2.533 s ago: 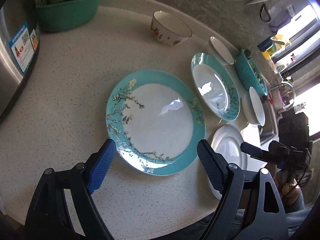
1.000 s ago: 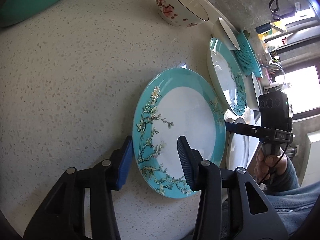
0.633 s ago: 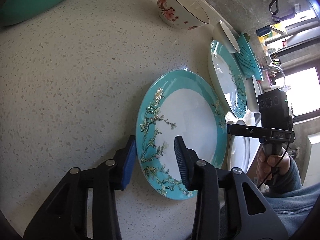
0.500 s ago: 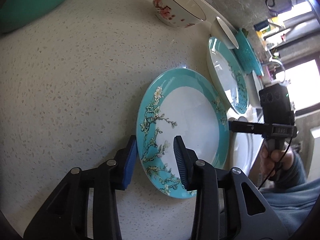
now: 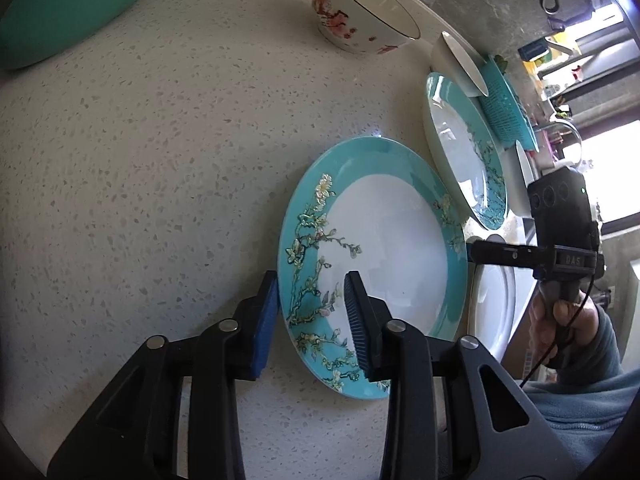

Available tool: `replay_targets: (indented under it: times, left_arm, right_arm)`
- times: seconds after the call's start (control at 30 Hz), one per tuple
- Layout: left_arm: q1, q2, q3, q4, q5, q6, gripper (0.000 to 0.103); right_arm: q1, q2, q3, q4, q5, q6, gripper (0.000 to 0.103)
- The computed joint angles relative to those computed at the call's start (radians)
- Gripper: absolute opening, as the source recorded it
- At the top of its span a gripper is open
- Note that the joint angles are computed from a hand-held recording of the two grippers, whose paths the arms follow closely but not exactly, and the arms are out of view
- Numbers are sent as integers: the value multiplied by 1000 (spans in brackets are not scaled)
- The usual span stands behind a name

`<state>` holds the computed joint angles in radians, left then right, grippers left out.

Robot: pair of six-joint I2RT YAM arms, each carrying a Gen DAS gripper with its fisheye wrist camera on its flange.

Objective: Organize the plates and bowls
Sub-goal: 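Move the right gripper to the small teal floral plate rim and close, then lift the small teal floral plate and lower it onto the silver-grey plate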

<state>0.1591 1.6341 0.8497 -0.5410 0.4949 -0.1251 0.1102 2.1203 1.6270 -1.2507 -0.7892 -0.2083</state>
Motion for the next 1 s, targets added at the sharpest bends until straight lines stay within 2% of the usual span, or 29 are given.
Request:
replay_targets:
  times: [0.1,0.17,0.2,0.23,0.27,0.3,0.33,0.47,1.0]
  left_arm:
    - [8,10,7,-5,9,-9,29]
    - [11,13,12,-17,-1,0,22]
    - [18,14,13,-22,-7,2,16]
    - [28,16,15,-29,-9,5,11]
    - [35,18,13,-30,-4,6,11]
    - [39,17,12,-33,-3,14,11]
    - [38,15,12,-34,-10,24,11]
    - [25,12,16,-44,-32,57,11]
    - [22,-8,10,-47,-44,26,10]
  right_arm:
    - [1,2,4,-6,-2,4,51]
    - [0,6,9,-12,-4,12,48]
    - [-1,6,9,-11,-2,15,44]
    - [1,3,9,-8,12,19,35]
    - [2,-1,6,-2,29,24,29]
    - [2,-2,3,3,51,30,17]
    - [0,0,2,3,65,31,12]
    - [0,1,3,4,73,24,11]
    - [11,-10,-10,19,79,29,12]
